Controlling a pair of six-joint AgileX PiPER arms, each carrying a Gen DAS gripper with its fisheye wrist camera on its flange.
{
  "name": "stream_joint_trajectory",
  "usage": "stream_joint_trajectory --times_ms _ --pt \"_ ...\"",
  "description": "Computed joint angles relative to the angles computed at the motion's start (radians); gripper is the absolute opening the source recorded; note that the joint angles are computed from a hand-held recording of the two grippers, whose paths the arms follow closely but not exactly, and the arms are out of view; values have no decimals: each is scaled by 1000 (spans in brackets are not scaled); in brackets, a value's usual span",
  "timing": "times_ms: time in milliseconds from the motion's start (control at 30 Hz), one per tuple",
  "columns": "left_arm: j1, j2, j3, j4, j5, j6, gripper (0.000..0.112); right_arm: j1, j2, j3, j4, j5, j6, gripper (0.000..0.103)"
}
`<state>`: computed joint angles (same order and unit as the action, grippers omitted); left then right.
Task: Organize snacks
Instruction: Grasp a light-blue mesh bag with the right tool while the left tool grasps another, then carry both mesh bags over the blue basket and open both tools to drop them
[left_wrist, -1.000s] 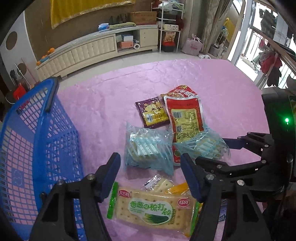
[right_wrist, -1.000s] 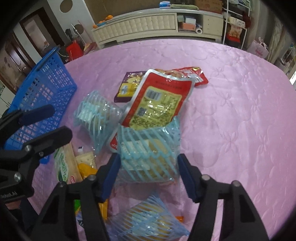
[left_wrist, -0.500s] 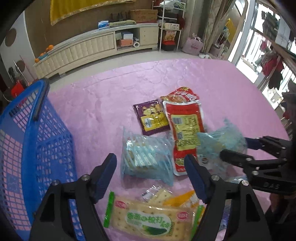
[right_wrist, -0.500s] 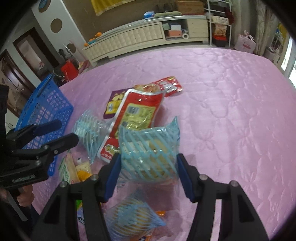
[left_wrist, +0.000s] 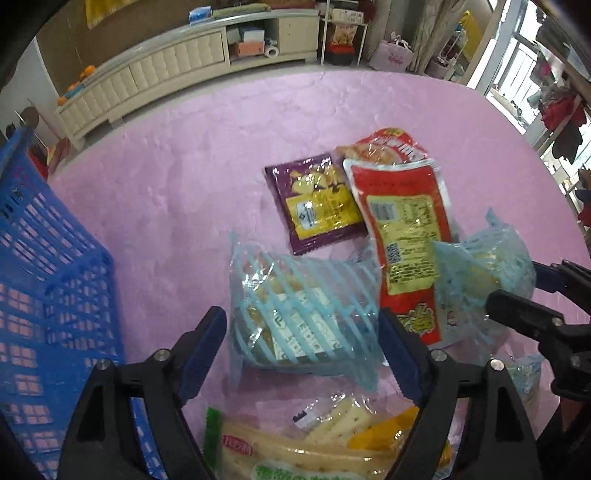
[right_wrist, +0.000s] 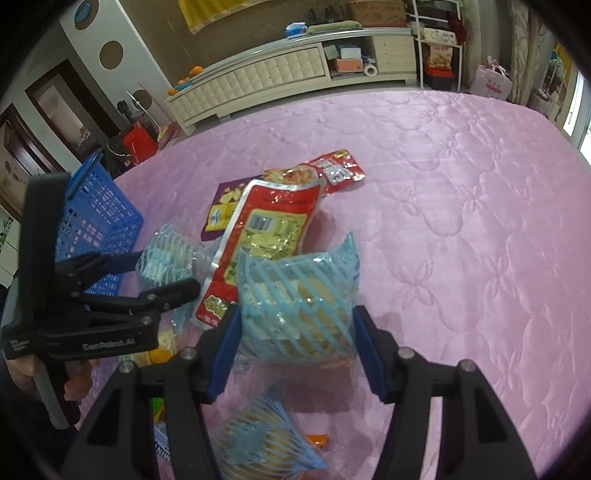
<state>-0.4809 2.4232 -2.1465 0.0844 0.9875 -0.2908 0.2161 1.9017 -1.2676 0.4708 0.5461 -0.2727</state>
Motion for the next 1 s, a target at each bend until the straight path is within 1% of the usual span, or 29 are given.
stream_joint_trajectory --times_ms 133,167,200,300,367,500,667,800,900,933,1000 --pt "-12 3 20 30 -36 -15 80 -11 6 6 21 1 -16 64" --pt "-14 2 22 31 -42 -15 78 -16 3 16 34 -3 -27 64" --pt "-14 -3 30 26 -51 -15 73 -16 3 16 37 -2 -28 64" --pt "-4 -14 43 -25 -68 -3 65 -14 -3 21 29 -2 -22 64" --pt "0 -34 69 -43 -87 -4 64 -14 -12 26 22 -2 -16 64" --pt "-22 -127 199 -2 -163 -26 63 -11 -40 31 12 7 0 64" --pt "-38 -230 317 -4 -238 -39 63 6 -107 46 -42 23 53 64" --pt "-61 -317 404 55 -278 -91 63 24 -190 72 -98 35 108 64" --pt "-64 -392 475 38 -314 -89 63 44 -243 86 -148 42 166 64" --pt "-70 -400 477 41 -314 -93 63 51 -259 87 -162 47 185 64" --pt "-84 -453 531 80 -332 -124 63 64 -292 89 -185 55 220 64"
